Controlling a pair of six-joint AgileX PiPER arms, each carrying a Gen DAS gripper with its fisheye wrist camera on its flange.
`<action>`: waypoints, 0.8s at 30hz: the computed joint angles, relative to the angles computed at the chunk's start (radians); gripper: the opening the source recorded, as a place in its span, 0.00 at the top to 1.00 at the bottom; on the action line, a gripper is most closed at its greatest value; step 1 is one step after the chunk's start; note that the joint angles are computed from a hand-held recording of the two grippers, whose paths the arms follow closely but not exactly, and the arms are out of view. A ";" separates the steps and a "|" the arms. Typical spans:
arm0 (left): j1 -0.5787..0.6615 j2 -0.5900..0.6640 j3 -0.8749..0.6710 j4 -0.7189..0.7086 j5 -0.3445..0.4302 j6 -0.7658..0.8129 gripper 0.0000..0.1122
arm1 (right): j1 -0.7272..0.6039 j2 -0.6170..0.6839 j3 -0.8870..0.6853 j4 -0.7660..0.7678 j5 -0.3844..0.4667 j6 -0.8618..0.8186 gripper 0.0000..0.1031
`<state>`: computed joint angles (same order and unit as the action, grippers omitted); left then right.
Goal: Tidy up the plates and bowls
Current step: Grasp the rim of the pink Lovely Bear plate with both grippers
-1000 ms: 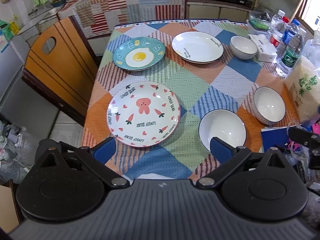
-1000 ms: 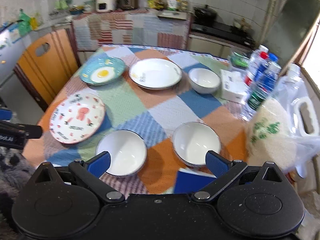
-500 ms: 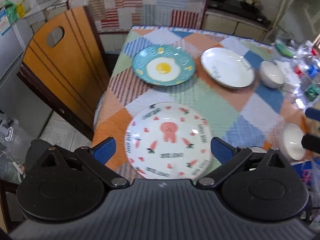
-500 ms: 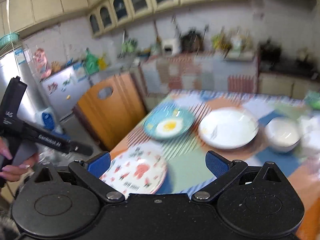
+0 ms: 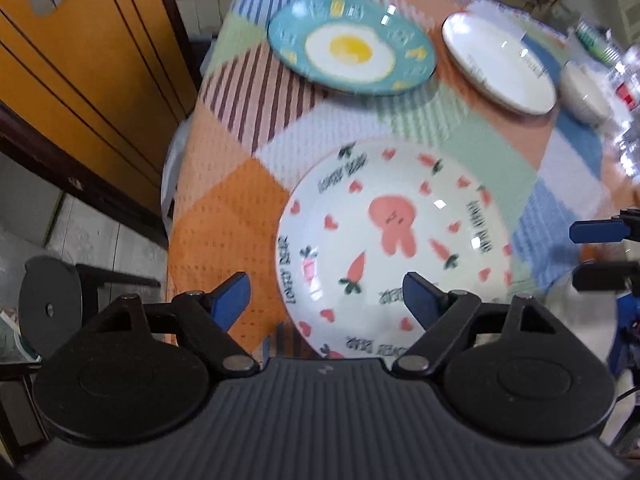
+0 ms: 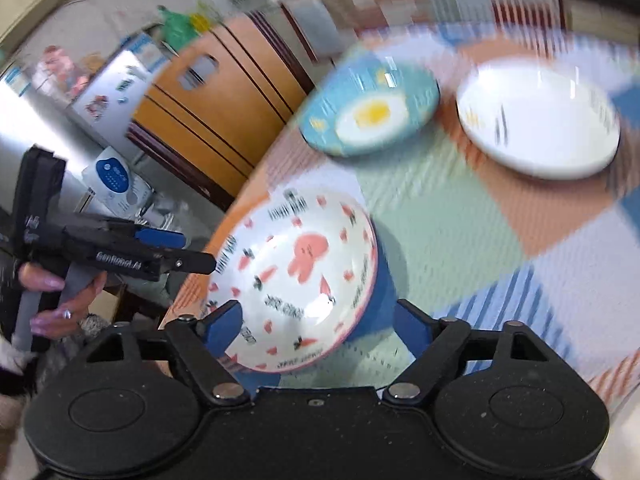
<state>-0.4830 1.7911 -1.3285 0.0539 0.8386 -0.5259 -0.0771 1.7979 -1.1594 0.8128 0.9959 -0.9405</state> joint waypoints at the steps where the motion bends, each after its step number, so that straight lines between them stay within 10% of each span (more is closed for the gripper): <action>1: 0.010 0.016 0.002 -0.024 -0.004 0.019 0.32 | 0.004 0.027 -0.013 -0.011 -0.003 0.040 0.23; 10: 0.057 0.073 0.063 -0.123 -0.049 0.069 0.74 | 0.095 0.167 -0.058 -0.068 -0.075 0.163 0.54; 16: 0.074 0.067 0.098 -0.184 -0.091 0.086 0.78 | 0.107 0.212 -0.085 -0.085 -0.089 0.212 0.85; 24: 0.023 0.073 0.086 -0.079 -0.093 -0.037 0.77 | 0.101 0.268 -0.124 -0.041 -0.075 0.165 0.85</action>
